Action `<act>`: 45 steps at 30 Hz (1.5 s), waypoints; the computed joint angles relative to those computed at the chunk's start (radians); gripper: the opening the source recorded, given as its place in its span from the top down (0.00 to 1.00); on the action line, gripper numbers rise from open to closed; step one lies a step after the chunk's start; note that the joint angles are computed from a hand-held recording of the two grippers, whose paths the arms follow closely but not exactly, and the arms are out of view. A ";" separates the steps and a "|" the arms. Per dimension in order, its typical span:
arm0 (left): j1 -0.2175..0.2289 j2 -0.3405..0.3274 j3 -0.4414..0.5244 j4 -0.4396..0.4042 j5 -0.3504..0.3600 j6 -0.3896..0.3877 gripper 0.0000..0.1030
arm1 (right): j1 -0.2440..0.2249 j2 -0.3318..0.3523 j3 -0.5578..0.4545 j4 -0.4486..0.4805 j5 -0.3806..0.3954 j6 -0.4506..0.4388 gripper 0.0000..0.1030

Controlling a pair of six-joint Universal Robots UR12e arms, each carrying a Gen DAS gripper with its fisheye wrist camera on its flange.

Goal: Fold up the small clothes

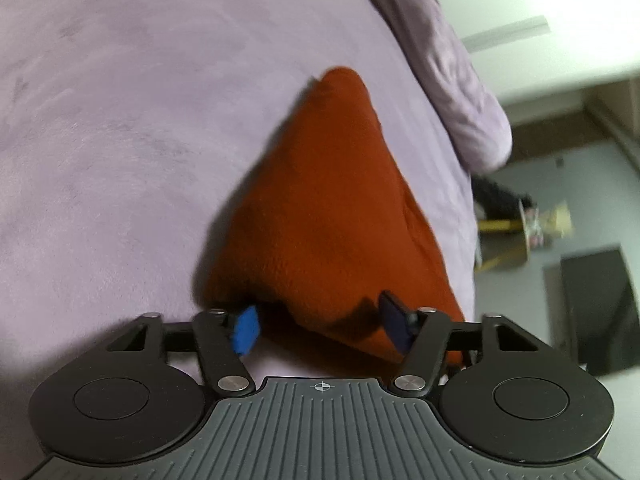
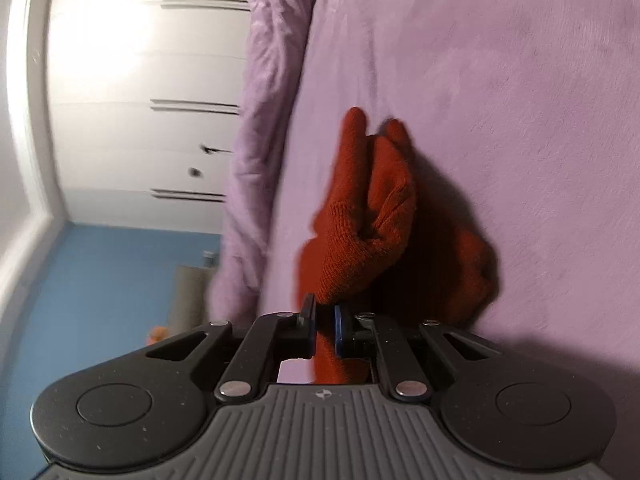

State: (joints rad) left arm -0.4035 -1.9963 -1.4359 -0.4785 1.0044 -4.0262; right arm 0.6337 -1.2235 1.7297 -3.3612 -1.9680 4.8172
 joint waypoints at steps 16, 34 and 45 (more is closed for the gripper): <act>-0.016 0.028 0.024 -0.094 0.146 0.241 0.63 | 0.013 -0.039 -0.106 0.491 -0.049 -0.245 0.94; -0.087 -0.026 0.194 -0.262 0.441 0.665 0.30 | 0.012 0.000 -0.304 0.974 -0.170 -0.571 0.79; -0.115 -0.038 0.190 -0.262 0.539 0.739 0.22 | 0.005 -0.003 -0.299 1.063 -0.141 -0.651 0.79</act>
